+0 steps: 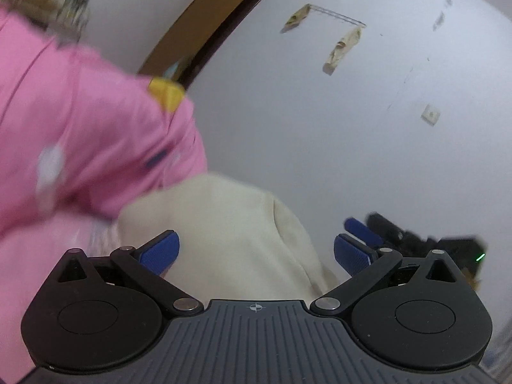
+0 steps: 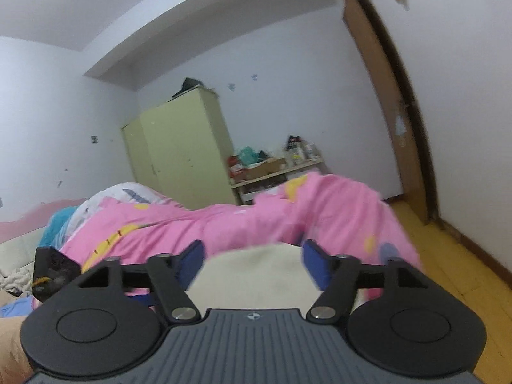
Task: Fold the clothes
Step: 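Lift the hoodie bundle with both grippers and carry it onto the clothes stack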
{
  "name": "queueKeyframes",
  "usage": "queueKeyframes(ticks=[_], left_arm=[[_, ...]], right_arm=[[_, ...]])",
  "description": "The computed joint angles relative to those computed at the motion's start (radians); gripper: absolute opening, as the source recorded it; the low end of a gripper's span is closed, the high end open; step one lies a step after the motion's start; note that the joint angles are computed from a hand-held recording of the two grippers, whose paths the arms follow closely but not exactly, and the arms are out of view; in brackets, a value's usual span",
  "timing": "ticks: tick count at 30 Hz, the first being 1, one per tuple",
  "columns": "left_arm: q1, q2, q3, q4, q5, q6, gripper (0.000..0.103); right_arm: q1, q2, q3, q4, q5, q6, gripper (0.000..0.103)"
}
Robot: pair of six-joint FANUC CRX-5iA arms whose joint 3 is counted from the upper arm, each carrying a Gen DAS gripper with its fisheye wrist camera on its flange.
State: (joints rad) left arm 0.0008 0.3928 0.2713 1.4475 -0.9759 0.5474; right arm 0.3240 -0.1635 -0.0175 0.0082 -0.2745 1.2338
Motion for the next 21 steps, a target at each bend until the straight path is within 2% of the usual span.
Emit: queueKeyframes(ticks=[1,2,3,4,5,6,7,8,10,11,13,15,17,21], left_arm=[[-0.015,0.002,0.006,-0.015,0.046,-0.003,0.103],[-0.030,0.004,0.012,-0.032,0.092,-0.004,0.103],[-0.034,0.013,0.038,-0.087,0.119,0.040,0.103],[-0.031,0.034,0.081,-0.156,0.113,0.087,0.103],[-0.028,0.056,0.128,-0.226,0.105,0.136,0.103],[-0.026,0.080,0.179,-0.297,0.092,0.186,0.103],[-0.030,0.084,0.191,-0.331,0.099,0.185,0.103],[-0.034,0.079,0.189,-0.351,0.112,0.182,0.103],[-0.038,0.064,0.178,-0.371,0.132,0.180,0.103],[-0.033,0.059,0.175,-0.360,0.124,0.195,0.103],[-0.021,0.040,0.156,-0.330,0.114,0.216,0.103],[-0.003,0.009,0.121,-0.312,0.105,0.219,0.103],[0.023,-0.038,0.068,-0.314,0.092,0.189,0.103],[0.084,-0.170,-0.087,-0.324,0.084,0.088,0.103]], right_arm=[[0.011,0.040,0.023,0.080,-0.028,-0.072,0.059],[0.025,0.079,0.036,0.196,-0.048,-0.179,0.051],[0.035,0.124,0.075,0.260,-0.104,-0.238,0.046],[0.040,0.184,0.147,0.273,-0.211,-0.260,0.044],[0.045,0.234,0.196,0.316,-0.303,-0.304,0.035],[0.051,0.289,0.256,0.343,-0.402,-0.334,0.031],[0.054,0.339,0.306,0.364,-0.478,-0.358,0.031],[0.052,0.354,0.325,0.362,-0.501,-0.378,0.031],[0.051,0.341,0.306,0.379,-0.474,-0.438,0.031],[0.054,0.308,0.256,0.415,-0.428,-0.481,0.031],[0.058,0.200,0.099,0.537,-0.290,-0.636,0.032],[0.068,0.084,-0.055,0.681,-0.197,-0.830,0.033],[0.122,-0.033,-0.191,0.839,-0.214,-0.952,0.033],[0.298,-0.120,-0.319,1.044,-0.357,-1.013,0.033]])
